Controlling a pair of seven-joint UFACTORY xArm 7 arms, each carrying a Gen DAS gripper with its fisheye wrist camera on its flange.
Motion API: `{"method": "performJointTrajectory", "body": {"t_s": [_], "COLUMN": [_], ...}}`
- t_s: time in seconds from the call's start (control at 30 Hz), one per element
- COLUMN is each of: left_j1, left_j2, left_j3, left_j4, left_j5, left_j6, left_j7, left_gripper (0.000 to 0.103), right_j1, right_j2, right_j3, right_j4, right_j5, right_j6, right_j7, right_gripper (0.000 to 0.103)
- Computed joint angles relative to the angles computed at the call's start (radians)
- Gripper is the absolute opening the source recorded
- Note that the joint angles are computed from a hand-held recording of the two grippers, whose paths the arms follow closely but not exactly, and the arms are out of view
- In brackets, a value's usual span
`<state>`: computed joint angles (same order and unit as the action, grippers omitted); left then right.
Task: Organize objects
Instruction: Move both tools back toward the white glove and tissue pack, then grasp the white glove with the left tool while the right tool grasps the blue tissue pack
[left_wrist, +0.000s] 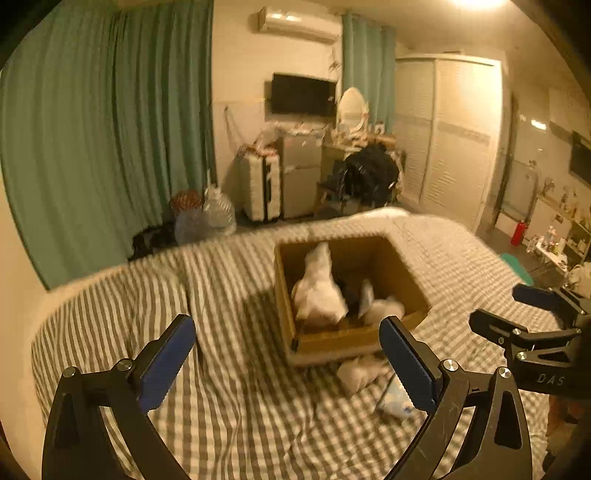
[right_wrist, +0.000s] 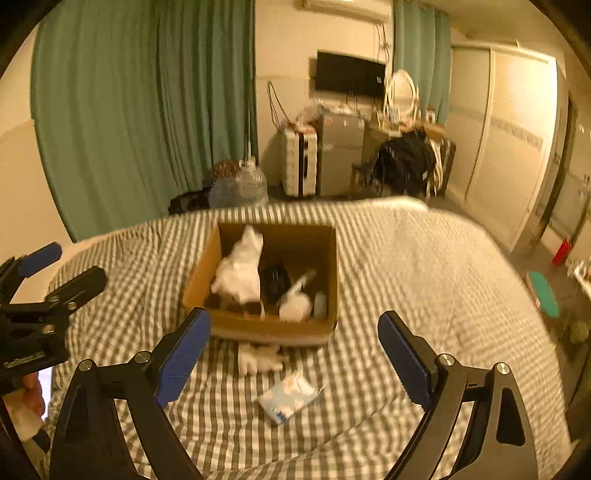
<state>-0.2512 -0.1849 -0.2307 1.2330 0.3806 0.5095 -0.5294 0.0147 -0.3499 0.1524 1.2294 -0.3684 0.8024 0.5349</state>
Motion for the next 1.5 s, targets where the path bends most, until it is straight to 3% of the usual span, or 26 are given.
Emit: {"method": "performJointTrajectory", "body": {"t_s": [0.13, 0.3, 0.4, 0.53, 0.67, 0.73, 0.8, 1.03, 1.17, 1.5], "left_j1": [0.022, -0.033, -0.071, -0.111, -0.111, -0.112, -0.115, -0.13, -0.159, -0.281], "left_j2": [0.051, 0.17, 0.218, 0.263, 0.274, 0.273, 0.271, 0.276, 0.327, 0.551], "left_j3": [-0.026, 0.002, 0.029, 0.061, 0.077, 0.08, 0.083, 0.076, 0.066, 0.116], "left_j4": [-0.057, -0.067, -0.063, -0.052, -0.069, -0.079, -0.087, -0.061, 0.021, 0.273], "left_j5": [0.116, 0.193, 0.266, 0.265, 0.138, 0.091, 0.072, -0.007, -0.039, 0.012], "left_j6": [-0.019, -0.002, 0.006, 0.033, -0.02, -0.037, -0.055, -0.056, -0.04, 0.025], "left_j7": [-0.121, -0.141, -0.169, -0.155, -0.086, -0.059, -0.051, -0.021, -0.012, 0.002], "left_gripper": [0.103, 0.103, 0.103, 0.103, 0.103, 0.103, 0.103, 0.102, 0.103, 0.103], "right_j1": [-0.01, -0.001, 0.027, 0.038, 0.04, 0.039, 0.04, 0.025, -0.017, -0.073], "right_j2": [0.018, 0.1, 0.17, 0.234, 0.29, 0.293, 0.28, 0.196, 0.127, 0.071], "right_j3": [-0.002, -0.041, -0.078, -0.105, -0.119, -0.122, -0.12, -0.125, -0.11, -0.162], "right_j4": [-0.098, -0.185, -0.193, -0.157, -0.124, -0.125, -0.137, -0.211, -0.245, -0.279], "right_j5": [-0.013, 0.035, 0.144, 0.232, 0.307, 0.32, 0.318, 0.333, 0.208, 0.259], "right_j6": [-0.006, -0.056, -0.042, -0.047, -0.023, -0.029, -0.047, -0.132, -0.164, -0.198], "right_j7": [0.038, 0.057, -0.004, -0.077, -0.136, -0.145, -0.152, -0.154, -0.083, -0.1], "right_gripper": [0.092, 0.092, 0.092, 0.092, 0.092, 0.088, 0.07, 0.067, 0.067, 0.067]}}
